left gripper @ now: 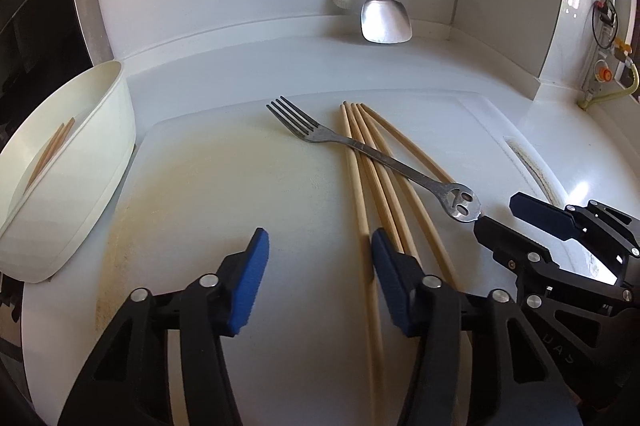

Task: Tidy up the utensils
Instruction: 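Close the left tool on a chopstick while the right tool grasps another, then lift both held chopsticks over the basin and lower them into the water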

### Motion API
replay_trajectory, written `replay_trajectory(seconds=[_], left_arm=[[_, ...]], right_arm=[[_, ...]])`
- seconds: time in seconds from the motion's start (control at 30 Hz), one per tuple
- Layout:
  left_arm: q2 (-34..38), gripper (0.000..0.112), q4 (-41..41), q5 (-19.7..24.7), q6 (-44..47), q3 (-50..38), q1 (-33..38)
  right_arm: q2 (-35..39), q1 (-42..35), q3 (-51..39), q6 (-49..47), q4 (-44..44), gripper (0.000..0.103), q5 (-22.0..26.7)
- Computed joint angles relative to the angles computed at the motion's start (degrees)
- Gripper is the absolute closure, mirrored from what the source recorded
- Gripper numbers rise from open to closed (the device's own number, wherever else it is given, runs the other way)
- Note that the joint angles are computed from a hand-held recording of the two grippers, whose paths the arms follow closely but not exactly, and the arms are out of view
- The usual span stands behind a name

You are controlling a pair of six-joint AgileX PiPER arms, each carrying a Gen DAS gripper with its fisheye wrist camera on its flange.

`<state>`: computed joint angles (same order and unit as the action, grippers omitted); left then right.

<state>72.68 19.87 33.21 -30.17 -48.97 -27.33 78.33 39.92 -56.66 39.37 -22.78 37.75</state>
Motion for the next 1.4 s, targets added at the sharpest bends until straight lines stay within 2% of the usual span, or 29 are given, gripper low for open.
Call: replay_trajectory(seconds=[0.07,0.13,0.23,0.27,0.7,1.1,1.4], left_arm=[[0.09,0.074,-0.50,0.37,0.50,-0.45,-0.47],[0.23,0.089,-0.70,0.64,0.90,-0.81,-0.99],[0.56,0.105,-0.61,1.12,1.15,-1.36,-1.87],[0.60,0.105,-0.05,1.35,0.56,-1.40,-2.19],[-1.43,0.105,-1.54,4.02,2.63,-3.52,-1.28],[-1.66,0.105,-5.65,7.43,9.57,-9.35,4.12],[-4.68,0.105,-12.16,10.59,16.68,-11.31,10.68]], right_arm=[[0.22,0.72,-0.27,0.15,-0.53,0.075,0.28],[0.76,1.93,-1.01,0.84,-1.74,0.081,1.27],[1.74,3.26,-2.44,0.72,-2.75,0.091,3.04],[2.09,3.74,-2.81,1.49,-3.86,0.097,3.87],[0.99,3.27,-2.45,4.52,-4.96,0.097,4.29],[0.58,4.62,-5.48,4.40,-5.04,0.097,8.86],[1.14,5.54,-11.43,1.02,-2.89,0.097,12.97]])
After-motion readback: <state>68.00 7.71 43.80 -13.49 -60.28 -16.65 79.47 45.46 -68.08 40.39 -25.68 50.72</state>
